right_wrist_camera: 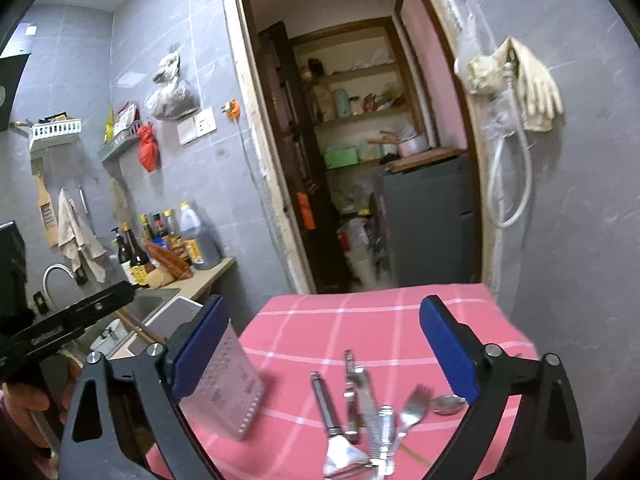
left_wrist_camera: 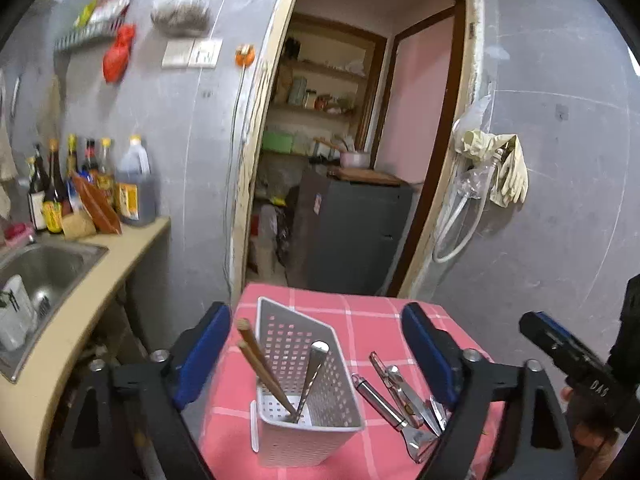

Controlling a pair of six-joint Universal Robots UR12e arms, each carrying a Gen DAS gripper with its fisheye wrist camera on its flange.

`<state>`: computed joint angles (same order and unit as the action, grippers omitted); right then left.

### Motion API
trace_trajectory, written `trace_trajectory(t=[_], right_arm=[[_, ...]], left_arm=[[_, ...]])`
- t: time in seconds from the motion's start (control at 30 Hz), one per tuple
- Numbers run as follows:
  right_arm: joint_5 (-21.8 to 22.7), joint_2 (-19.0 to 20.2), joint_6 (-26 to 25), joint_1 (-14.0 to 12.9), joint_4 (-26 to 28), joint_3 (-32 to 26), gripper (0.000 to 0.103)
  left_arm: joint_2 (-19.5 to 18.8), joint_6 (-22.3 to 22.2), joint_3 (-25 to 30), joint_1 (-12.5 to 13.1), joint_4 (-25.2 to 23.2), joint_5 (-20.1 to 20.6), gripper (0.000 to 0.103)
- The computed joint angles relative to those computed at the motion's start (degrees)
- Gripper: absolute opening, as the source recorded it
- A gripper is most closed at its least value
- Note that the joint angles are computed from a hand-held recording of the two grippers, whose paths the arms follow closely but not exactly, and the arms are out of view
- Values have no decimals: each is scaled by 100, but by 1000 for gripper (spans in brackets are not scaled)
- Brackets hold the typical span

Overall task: Organize utensils
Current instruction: 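Lift both tools back over the utensil pile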

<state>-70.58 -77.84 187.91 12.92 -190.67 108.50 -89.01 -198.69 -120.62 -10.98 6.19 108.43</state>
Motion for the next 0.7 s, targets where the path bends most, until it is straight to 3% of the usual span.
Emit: trace_trajectory(t=[0.07,0.27,0.5,0.7], right_arm=[[-72,-73,-101,-63,-96,91,98],[-172,-260,-450,-254,-313,357,102],[-92,-391,-636,-520,-224,567,102],[-31,-325,-703,-715,7,615,102]], left_arm=[[-62,94,51,-181,80,334,101],[-279,462,181,-674,304,918,103],[-529,428,326,-953,225,912,103],[-760,265,450,-1037,112,802,103]])
